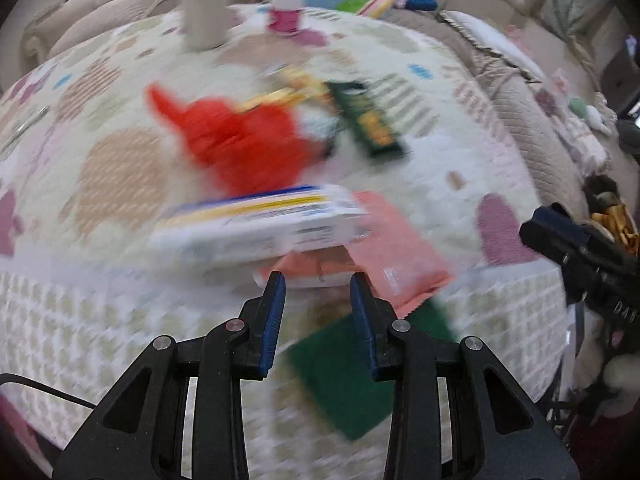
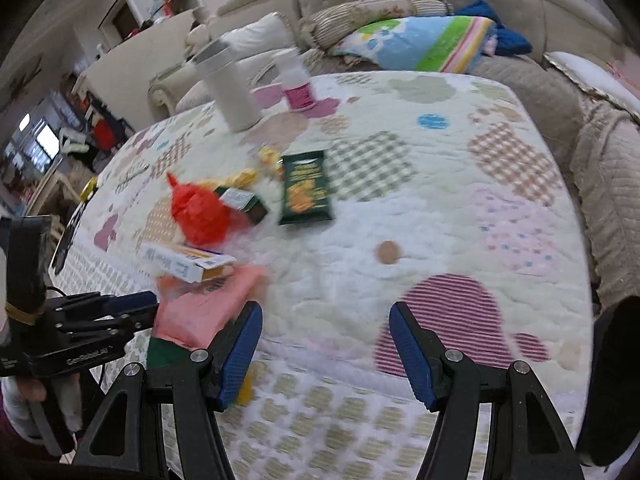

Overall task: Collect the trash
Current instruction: 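Position both open tools above the medicine box and pink wrapper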

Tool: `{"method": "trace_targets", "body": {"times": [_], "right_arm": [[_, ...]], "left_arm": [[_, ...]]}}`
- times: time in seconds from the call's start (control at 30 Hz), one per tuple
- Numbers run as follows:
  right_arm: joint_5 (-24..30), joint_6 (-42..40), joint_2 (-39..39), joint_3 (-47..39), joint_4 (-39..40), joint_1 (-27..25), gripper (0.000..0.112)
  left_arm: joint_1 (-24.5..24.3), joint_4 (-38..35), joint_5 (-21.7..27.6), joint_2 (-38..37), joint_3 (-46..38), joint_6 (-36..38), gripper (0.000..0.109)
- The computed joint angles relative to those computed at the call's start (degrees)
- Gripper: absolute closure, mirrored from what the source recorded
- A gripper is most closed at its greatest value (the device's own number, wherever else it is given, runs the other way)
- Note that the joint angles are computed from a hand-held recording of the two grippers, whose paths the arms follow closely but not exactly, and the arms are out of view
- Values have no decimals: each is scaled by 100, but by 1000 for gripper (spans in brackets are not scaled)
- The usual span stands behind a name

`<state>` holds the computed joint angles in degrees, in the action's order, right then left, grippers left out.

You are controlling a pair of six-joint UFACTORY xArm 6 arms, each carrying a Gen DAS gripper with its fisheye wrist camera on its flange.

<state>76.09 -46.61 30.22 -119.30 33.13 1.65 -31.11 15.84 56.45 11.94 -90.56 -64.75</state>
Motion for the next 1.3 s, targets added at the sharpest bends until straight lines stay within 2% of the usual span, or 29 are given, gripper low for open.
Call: {"method": "trace_targets", "body": {"times": [0.13,0.2,0.27,0.33,0.43,0.5,0.7,0.83,0.9,1.03,1.17,1.3], "right_arm": [[-16,84,268,-430,113,-245,49],[153,215,469,-763,147,-334,49],[209,231,567,-917,117,-357,49],[300,201,626,-1010,114,-346,49],[772,226,909,-1417,311,-330,48],[1071,272,1126,-1733,314,-254,38],[800,88,894,-1209,269,-13,37],[783,22,853,-1114,212,45,37],[768,-4,802,-1023,162,57,37],[1336,115,919,-1271,369,-41,37],[1427,-338,350,-425,343,39,36],[1128,-525,-5,201,134,185,36]], "left_arm": [[61,-504,-170,870,-1082,655,77],[65,-709,-144,1231,-1531,830,77],[55,-808,-189,1304,-1663,904,77],[44,-645,-347,1066,-1399,786,77],[54,-481,-338,549,-881,642,77],[54,-285,-248,167,-500,485,77],[60,383,249,-708,451,-55,77],[88,706,398,-943,843,-270,77],[143,742,221,-1020,1031,-170,77],[279,544,-89,-1105,1236,-14,77],[305,69,-423,-1231,1468,154,77],[92,189,26,-1280,1436,128,77]]}}
